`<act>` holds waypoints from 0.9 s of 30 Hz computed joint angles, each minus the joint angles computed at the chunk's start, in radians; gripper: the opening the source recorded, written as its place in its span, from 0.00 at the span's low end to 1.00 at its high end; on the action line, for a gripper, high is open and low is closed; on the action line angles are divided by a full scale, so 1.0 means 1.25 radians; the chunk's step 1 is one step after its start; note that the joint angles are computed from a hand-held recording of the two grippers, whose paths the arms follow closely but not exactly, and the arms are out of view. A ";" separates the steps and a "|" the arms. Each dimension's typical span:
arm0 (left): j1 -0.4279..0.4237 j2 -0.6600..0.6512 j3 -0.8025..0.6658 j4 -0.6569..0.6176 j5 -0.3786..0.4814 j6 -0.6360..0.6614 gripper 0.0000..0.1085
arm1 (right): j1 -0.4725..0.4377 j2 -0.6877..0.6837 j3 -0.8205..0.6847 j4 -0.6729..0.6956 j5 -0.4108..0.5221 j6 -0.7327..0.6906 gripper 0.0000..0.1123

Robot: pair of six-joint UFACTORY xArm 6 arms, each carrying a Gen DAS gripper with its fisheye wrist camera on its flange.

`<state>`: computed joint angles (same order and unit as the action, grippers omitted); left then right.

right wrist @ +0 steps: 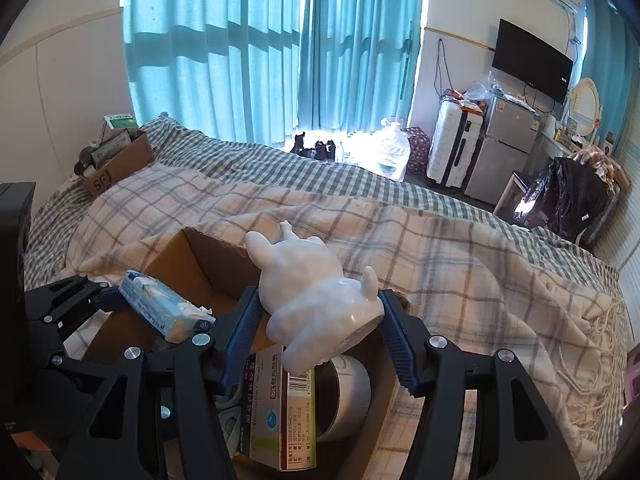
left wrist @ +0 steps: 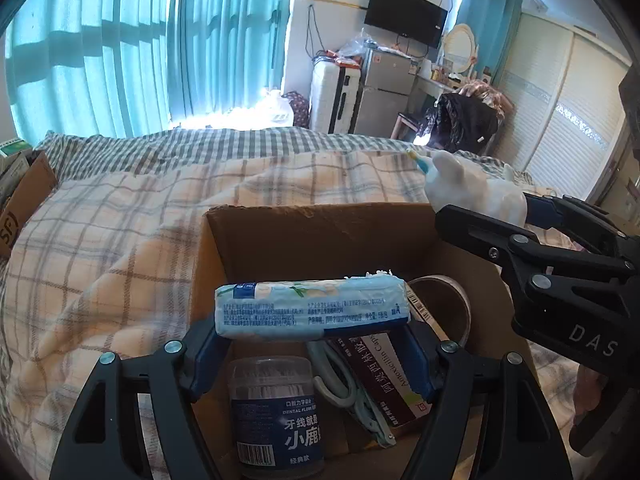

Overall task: Organize objects
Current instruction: 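Carry the tube and figurine into the box and release both, then grasp the white earbud case with the right gripper while the left grasps the white cloth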

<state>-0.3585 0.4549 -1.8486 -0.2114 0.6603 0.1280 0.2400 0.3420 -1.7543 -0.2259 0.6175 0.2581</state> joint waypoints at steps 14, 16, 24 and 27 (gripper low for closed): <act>-0.004 -0.228 0.226 -0.081 -0.084 0.090 0.95 | 0.034 -0.279 0.239 -0.185 -0.036 0.204 0.83; -0.003 -0.268 0.254 -0.074 -0.098 0.086 0.95 | 0.050 -0.330 0.268 -0.195 -0.026 0.218 0.83; 0.014 -0.433 0.414 -0.025 -0.131 0.042 0.95 | 0.131 -0.469 0.354 -0.294 0.045 0.301 0.83; 0.030 -0.462 0.473 0.023 -0.140 -0.034 0.95 | 0.148 -0.503 0.408 -0.318 0.040 0.353 0.83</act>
